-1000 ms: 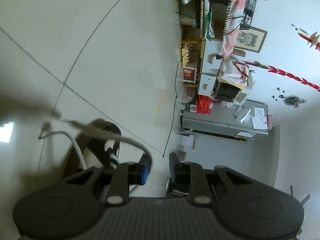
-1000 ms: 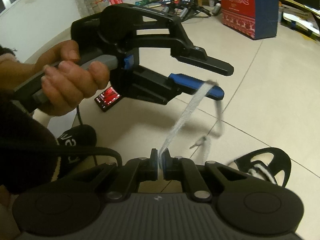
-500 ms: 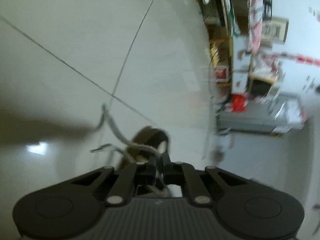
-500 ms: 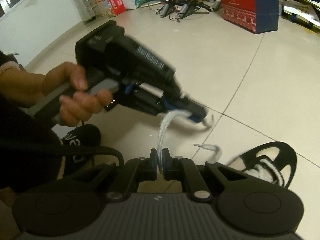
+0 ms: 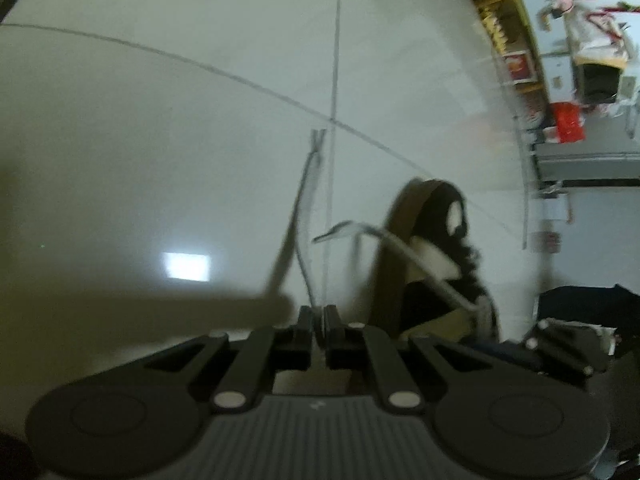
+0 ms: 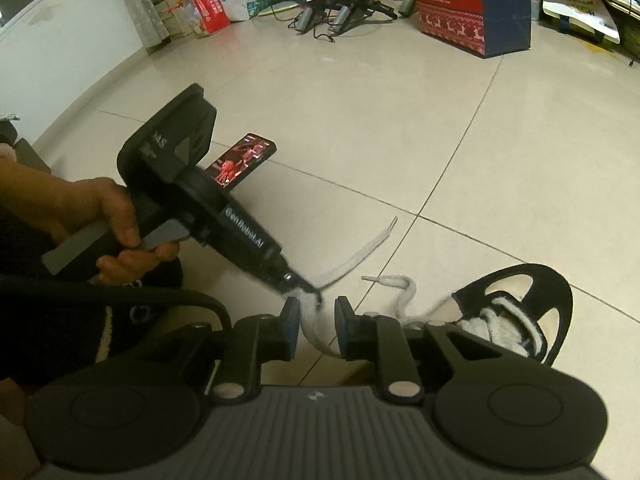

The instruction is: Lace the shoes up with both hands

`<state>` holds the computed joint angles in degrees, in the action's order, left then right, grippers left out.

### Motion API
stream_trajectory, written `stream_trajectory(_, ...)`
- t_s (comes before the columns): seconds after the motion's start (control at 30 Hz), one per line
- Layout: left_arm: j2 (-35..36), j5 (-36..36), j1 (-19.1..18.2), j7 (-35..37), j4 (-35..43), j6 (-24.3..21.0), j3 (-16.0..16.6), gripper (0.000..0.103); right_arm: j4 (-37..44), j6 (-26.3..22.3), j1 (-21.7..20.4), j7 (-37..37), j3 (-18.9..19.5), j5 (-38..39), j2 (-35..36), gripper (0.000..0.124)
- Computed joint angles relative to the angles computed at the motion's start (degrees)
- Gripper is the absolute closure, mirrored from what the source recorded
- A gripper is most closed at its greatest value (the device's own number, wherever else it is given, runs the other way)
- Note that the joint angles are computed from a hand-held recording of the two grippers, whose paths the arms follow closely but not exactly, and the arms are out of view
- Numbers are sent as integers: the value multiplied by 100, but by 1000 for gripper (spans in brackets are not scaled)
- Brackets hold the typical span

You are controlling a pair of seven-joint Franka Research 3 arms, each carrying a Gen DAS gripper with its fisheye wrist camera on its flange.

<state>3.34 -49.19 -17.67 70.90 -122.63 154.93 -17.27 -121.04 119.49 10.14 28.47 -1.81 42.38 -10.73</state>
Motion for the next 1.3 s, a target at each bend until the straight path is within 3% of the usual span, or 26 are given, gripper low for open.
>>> stream_trajectory(0.03,-18,111,3,-86,-15,-53,14,92,9,13,-5,13,3,-19,9,103)
stream_trajectory(0.13,-75,609,-11,-402,-30,-125,53,68,13,64,-21,30,-4,-36,9,102)
stream_trajectory(0.2,-119,1280,-49,-768,3,-65,79,44,13,99,-35,71,-9,-43,7,102)
stream_trajectory(0.4,63,3465,-105,-1677,393,-41,159,40,7,209,-60,141,-12,-56,26,101)
stream_trajectory(0.57,452,4481,-83,-2534,708,160,217,47,24,206,-65,93,-27,-57,15,101)
stream_trajectory(0.7,668,5074,-80,-2791,922,166,236,61,10,261,-88,116,-40,-71,-3,101)
stream_trajectory(0.83,715,5498,-83,-2841,1031,75,234,66,9,372,-98,173,-35,-58,-9,101)
stream_trajectory(1.0,720,6060,-126,-2898,1138,-247,281,102,-6,481,-91,204,-49,-52,-37,100)
stream_trajectory(1.3,339,5493,60,-2212,720,217,114,103,192,296,-129,40,-55,-376,43,91)
